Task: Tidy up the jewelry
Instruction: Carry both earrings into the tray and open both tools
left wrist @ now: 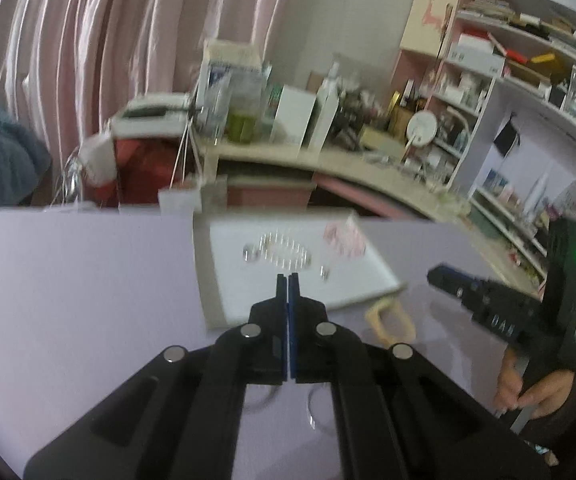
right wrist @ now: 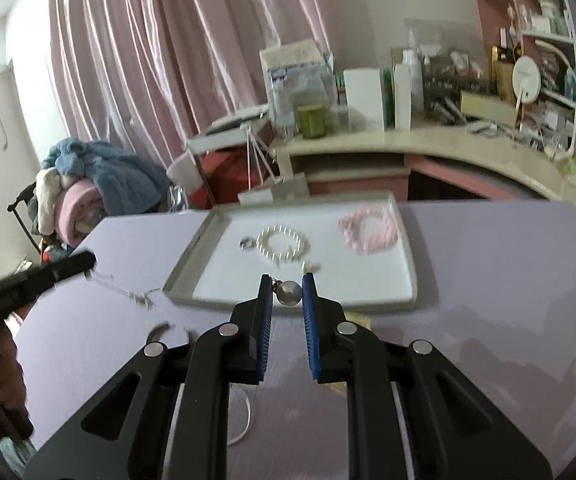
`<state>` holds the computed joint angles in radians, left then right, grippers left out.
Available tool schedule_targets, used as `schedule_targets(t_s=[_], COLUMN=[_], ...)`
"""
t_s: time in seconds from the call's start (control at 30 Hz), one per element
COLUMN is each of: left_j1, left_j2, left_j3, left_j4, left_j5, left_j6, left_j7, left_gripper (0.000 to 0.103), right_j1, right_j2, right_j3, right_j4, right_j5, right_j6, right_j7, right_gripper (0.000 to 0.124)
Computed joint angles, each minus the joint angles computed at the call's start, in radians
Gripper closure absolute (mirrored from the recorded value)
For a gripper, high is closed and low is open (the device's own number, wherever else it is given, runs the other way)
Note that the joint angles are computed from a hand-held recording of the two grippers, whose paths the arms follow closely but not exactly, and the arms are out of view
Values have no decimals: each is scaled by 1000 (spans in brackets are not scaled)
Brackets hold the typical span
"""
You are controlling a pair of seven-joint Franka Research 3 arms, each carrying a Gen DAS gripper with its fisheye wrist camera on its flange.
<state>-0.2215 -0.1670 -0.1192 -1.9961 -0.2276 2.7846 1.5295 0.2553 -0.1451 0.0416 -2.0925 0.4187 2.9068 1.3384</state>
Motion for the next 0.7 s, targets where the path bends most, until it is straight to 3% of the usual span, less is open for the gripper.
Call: schedule_targets(t_s=[0.27,0.7], left_j1=[43,99], left_j2=[186,472], left_j3=[-28,-86], left_j4=[287,639], left_j5=[-30,157], left_j6=[-72,-228], left_j7=[52,-33], left_gripper=[102,102], right_j1=[-9,-29], right_j2=[73,203], right_j3=[-2,0], right_j4=[103,245], right_j5=[-19,-85], right_j6=[28,0], right_j7=[-21,13], right_gripper=[108,108])
